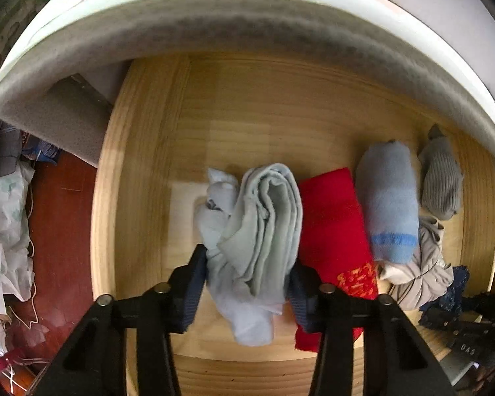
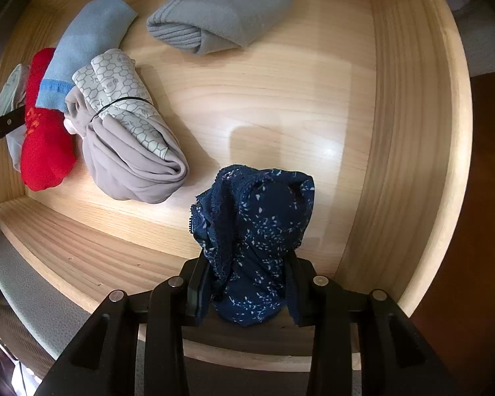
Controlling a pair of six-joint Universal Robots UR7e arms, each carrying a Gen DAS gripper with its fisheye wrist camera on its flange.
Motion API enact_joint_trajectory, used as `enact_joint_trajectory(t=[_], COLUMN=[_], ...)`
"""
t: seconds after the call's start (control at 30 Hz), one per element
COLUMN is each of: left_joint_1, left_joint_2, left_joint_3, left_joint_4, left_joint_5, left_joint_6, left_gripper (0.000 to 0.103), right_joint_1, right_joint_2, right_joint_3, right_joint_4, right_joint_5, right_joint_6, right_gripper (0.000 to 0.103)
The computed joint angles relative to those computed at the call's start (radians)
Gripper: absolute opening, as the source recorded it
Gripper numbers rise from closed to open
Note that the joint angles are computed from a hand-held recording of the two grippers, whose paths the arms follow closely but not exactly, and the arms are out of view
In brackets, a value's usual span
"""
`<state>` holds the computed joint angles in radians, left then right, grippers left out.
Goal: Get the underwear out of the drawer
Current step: 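Grasp the pale grey rolled garment with the left tool while the right tool holds the navy underwear, then lift the pale grey garment with the left tool and release it into the white box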
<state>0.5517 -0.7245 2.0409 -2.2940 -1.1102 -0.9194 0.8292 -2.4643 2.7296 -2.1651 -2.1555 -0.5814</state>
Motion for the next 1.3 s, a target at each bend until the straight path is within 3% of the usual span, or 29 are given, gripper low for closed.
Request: enact_joint_trajectory(t=[0.5,0.93,1.3], left_joint_1=[-0.018,-0.121,-0.202], left_joint_2=[-0.066,-0.197,-0.353], left_joint_3=[0.058,0.142,0.156], left_joint_4=[0.002,-0.002,0.120], left_joint_5=[-0.027,-0.013,0.025], left_joint_6=[-0.035,-0.063,-0.109], left_gripper=[0.037,0.037,0.037], right_joint_1=[0.022,0.075,0.102], right_joint_2=[0.018,0.053,0.078], right_joint_3=[-0.001,0.008,0.015], right_joint_4=[-0.004,-0.020,-0.038], right_joint_5=[-0.012,-0.055,-0.080], right_joint_6=[0.021,0.080,0.104], right_gripper=[0.035,0.034,0.033])
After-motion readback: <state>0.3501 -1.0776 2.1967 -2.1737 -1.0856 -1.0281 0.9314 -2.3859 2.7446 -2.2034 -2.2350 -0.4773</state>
